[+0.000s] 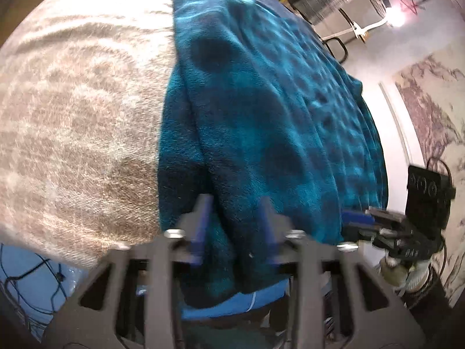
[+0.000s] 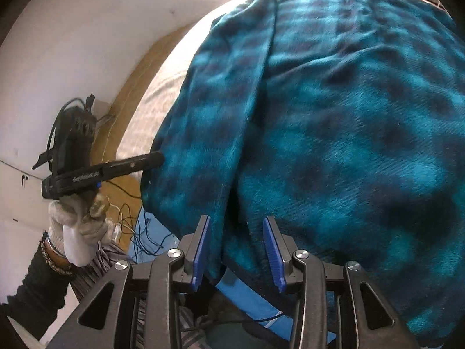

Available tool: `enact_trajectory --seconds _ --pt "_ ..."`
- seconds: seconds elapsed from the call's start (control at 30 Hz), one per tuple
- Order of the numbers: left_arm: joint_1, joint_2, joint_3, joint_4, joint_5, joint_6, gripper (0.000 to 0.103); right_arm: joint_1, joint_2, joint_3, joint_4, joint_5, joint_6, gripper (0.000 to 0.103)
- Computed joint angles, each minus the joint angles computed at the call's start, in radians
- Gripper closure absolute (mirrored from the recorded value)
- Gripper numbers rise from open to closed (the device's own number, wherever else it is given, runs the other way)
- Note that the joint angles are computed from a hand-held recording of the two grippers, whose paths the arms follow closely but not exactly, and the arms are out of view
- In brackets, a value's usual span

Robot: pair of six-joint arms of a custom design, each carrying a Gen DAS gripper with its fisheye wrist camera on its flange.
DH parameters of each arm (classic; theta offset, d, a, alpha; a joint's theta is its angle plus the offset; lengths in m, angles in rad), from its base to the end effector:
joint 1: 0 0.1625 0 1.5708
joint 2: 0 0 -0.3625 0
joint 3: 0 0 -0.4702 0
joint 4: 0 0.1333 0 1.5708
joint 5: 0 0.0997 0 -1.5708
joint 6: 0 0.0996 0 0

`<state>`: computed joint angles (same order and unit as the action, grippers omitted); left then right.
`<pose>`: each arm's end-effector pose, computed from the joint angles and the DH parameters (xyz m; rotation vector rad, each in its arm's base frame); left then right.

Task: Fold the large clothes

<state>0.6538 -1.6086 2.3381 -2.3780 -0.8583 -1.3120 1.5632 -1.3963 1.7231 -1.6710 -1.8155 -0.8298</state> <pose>-0.2302 -0.4264 0.1439 -0.5755 2.6743 -0.9605 0.1047 -0.5845 0.2520 1.2274 -2.7112 -0.4581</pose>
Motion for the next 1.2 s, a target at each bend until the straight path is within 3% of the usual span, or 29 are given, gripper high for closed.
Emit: enact_trajectory --seconds 0.03,0.13,0.27,0.47,0.5,0.6,0.67,0.7,0.73,0.8,0.83,0.87,0.93,0.97,1.0,1.07,1.13,1.2 --pt "0.007 0.002 0.005 -0.029 -0.008 0.008 0.098 0.000 0.001 0.002 0.005 0.004 -0.003 0.071" --pt "0.003 -0.001 0.014 -0.068 0.008 0.027 0.102 -0.004 0.012 -0.021 0.098 0.049 0.009 0.094" --pt "-0.040 -0.041 0.037 -0.072 0.061 0.006 0.103 0.000 -0.013 -0.009 0.138 0.105 -0.012 0.102" --pt "-0.129 -0.137 0.073 0.027 0.155 -0.107 0.103 -0.038 0.012 -0.097 0.312 0.339 0.090 0.103" --pt "-0.127 -0.131 0.066 0.050 0.158 -0.114 0.103 -0.040 0.013 -0.094 0.309 0.338 0.092 0.103" --pt "-0.092 -0.115 0.063 0.067 0.116 -0.119 0.103 -0.041 0.023 -0.059 0.266 0.235 0.135 0.103" --pt "-0.078 -0.105 0.070 0.044 0.097 -0.128 0.103 -0.052 0.042 -0.059 0.267 0.188 0.202 0.095" --pt "-0.076 -0.104 0.072 0.035 0.090 -0.130 0.103 -0.056 0.047 -0.055 0.264 0.167 0.216 0.089" --pt "-0.072 -0.105 0.080 0.000 0.073 -0.115 0.102 -0.056 0.047 -0.052 0.259 0.151 0.218 0.070" --pt "-0.087 -0.117 0.094 -0.006 0.058 -0.111 0.085 -0.056 0.037 -0.047 0.252 0.149 0.199 0.065" --pt "-0.097 -0.116 0.097 -0.006 0.058 -0.110 0.069 -0.054 0.030 -0.047 0.260 0.155 0.181 0.063" --pt "-0.107 -0.111 0.096 0.013 0.064 -0.123 0.064 -0.050 0.018 -0.042 0.262 0.162 0.153 0.063" --pt "-0.118 -0.100 0.095 0.036 0.065 -0.127 0.066 -0.038 -0.008 -0.018 0.246 0.155 0.100 0.068" --pt "-0.116 -0.085 0.089 0.038 0.056 -0.121 0.086 -0.029 -0.019 -0.002 0.235 0.138 0.078 0.078" --pt "-0.109 -0.068 0.079 0.044 0.043 -0.121 0.096 -0.022 -0.023 0.009 0.227 0.119 0.064 0.081" --pt "-0.112 -0.066 0.083 0.056 0.047 -0.136 0.100 -0.004 -0.037 0.046 0.202 0.082 0.045 0.096" --pt "-0.126 -0.088 0.094 0.080 0.071 -0.177 0.101 0.012 -0.034 0.057 0.190 0.062 0.045 0.101" --pt "-0.154 -0.107 0.088 0.181 0.116 -0.243 0.101 0.030 -0.038 0.064 0.186 0.046 0.031 0.101"
